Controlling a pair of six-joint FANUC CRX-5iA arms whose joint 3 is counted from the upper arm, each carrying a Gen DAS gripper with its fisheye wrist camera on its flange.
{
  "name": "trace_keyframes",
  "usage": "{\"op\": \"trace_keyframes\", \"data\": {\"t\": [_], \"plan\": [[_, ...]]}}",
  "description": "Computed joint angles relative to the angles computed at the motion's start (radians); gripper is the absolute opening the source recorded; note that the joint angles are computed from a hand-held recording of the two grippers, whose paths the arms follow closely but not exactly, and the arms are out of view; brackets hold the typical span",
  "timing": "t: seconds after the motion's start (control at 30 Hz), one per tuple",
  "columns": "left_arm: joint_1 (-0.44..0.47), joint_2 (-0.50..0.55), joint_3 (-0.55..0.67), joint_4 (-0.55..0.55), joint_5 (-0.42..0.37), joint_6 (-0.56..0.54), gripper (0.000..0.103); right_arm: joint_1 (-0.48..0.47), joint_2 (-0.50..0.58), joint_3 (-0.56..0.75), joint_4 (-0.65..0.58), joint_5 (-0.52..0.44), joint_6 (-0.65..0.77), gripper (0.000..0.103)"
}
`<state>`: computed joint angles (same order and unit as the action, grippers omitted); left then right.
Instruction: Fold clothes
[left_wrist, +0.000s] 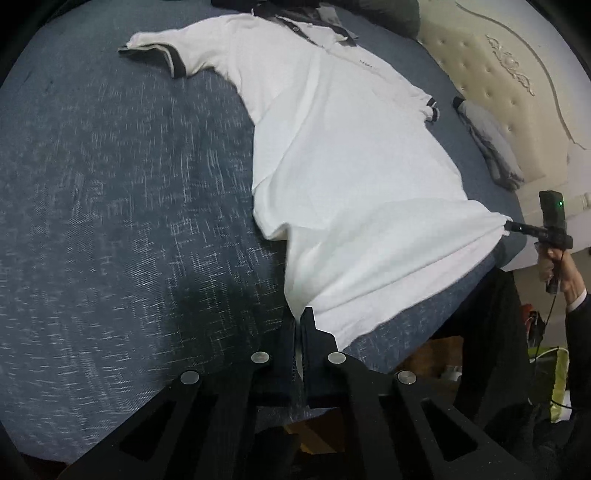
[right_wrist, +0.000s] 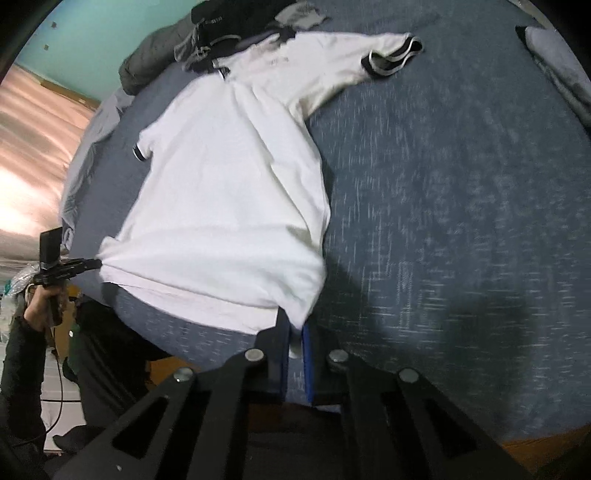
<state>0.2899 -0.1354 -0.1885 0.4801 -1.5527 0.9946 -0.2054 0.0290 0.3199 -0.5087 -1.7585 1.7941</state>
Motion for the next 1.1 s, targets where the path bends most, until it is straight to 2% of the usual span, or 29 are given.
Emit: {"op": "trace_keyframes", "data": {"t": [0.13, 0.2, 0.3, 0.43, 0.5, 0.7, 0.87, 1.1], "plan": [[-0.010, 0.007, 0.030, -0.038, -0.052, -0.018, 0.003, 0.011, 0.002, 0.016, 0.023, -0.052, 0.025, 0.005], [-0.026, 0.020, 0.036, -0.070, -0.076, -0.010, 0.003, 0.035, -0.007, -0.029, 0.052, -0.048, 0.026, 0.005], [-0.039, 0.028, 0.016, -0.107, -0.070, 0.009, 0.003, 0.075, -0.018, -0.108, 0.091, -0.032, 0.018, 0.006], [-0.033, 0.035, -0.002, -0.122, -0.064, 0.035, 0.004, 0.091, -0.011, -0.133, 0.095, -0.034, 0.001, 0.008], [-0.016, 0.030, -0.001, -0.111, -0.066, 0.038, 0.004, 0.075, -0.005, -0.107, 0.076, -0.044, 0.000, 0.016], [0.041, 0.032, 0.053, -0.076, -0.065, 0.042, 0.006, -0.001, 0.041, 0.032, 0.010, -0.048, -0.013, 0.026], [0.031, 0.077, 0.141, -0.043, 0.007, 0.067, 0.007, 0.001, 0.082, 0.129, 0.003, 0.046, -0.061, 0.028], [-0.036, 0.217, 0.310, 0.011, 0.116, 0.112, 0.014, 0.068, 0.175, 0.259, 0.011, 0.172, -0.108, 0.028]]}}
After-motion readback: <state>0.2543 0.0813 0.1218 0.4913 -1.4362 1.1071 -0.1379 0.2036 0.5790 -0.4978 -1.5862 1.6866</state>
